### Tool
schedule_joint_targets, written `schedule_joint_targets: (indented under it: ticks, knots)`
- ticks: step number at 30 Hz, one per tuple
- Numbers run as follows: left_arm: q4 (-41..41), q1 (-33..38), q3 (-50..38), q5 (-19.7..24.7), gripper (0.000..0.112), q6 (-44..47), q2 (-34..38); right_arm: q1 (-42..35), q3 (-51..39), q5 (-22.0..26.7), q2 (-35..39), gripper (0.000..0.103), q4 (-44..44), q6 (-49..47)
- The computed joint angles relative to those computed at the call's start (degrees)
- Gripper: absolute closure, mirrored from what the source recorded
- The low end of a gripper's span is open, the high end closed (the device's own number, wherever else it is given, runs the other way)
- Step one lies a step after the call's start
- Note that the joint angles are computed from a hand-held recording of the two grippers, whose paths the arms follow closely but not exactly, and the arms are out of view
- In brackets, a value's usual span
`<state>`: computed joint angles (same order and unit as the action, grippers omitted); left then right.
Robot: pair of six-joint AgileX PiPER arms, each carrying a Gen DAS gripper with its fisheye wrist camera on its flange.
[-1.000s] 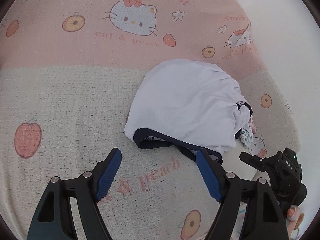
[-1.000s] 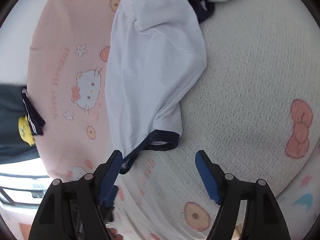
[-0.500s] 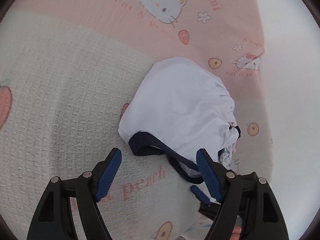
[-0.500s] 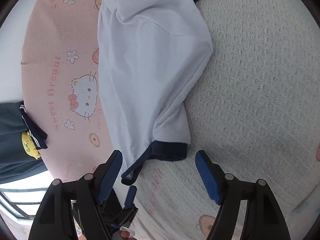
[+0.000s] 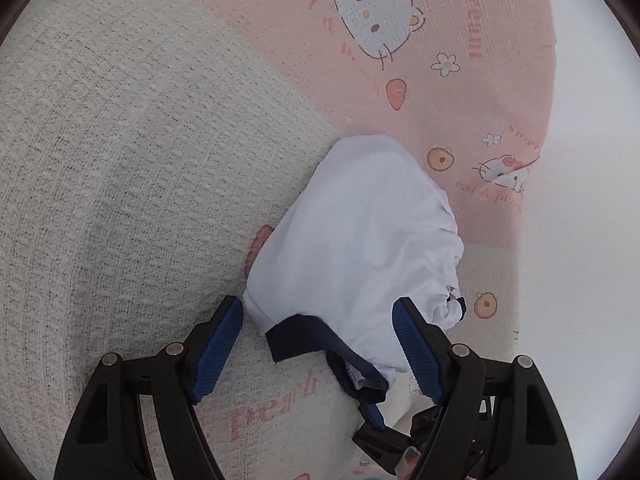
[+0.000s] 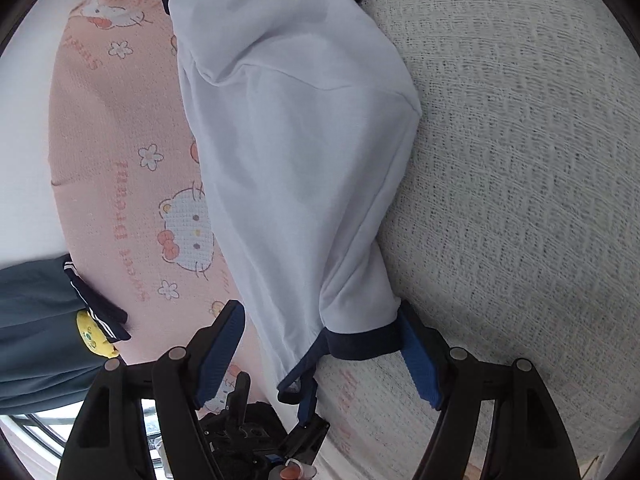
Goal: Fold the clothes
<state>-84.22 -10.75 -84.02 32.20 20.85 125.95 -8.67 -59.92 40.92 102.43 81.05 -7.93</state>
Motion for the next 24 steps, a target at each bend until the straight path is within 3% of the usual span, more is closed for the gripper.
schedule_joint_targets:
  ticks: [6, 12, 15, 17, 19, 21, 23, 24]
  knots:
    - [-2.43, -0.15, -3.98, 0.81, 0.036, 0.51, 3.47, -1.55, 0.94, 0.83, 2.48, 0.026, 7.47, -7.29]
    - [-3.41, -1.32, -5.66, -1.81, 0.036, 1.71, 4.50, -0.93, 1.89, 0.10, 2.02, 0.028, 9.91, -9.19]
    - [-3.65, -1.98, -5.33, -2.03, 0.037, 5.95, 4.33, -2.51, 1.70, 0.24, 3.07, 0.051, 5.14, -8.61]
    - [-1.60, -2.49, -5.87, -2.45, 0.037, 5.72, 4.32, -3.07, 3.48, 0.23, 2.64, 0.081, 4.84, -8.21]
    - [-0.22, -2.83, -6.20, -3.13, 0.037, 4.75, 4.28, -4.18, 5.74, 1.39, 2.85, 0.097, 6.61, -9.43]
    - [1.03, -3.17, -6.73, -3.94, 0.037, 3.06, 4.39, -5.26, 7.76, 3.13, 3.13, 0.097, 9.87, -12.46]
    - [3.65, -3.72, -7.17, -5.18, 0.039, 0.63, 4.29, -5.05, 7.34, 2.53, 2.42, 0.098, 7.26, -12.11]
    - [6.06, -4.11, -7.33, -6.12, 0.046, -1.64, 4.12, -4.64, 6.80, 1.67, 1.81, 0.097, 5.17, -11.38]
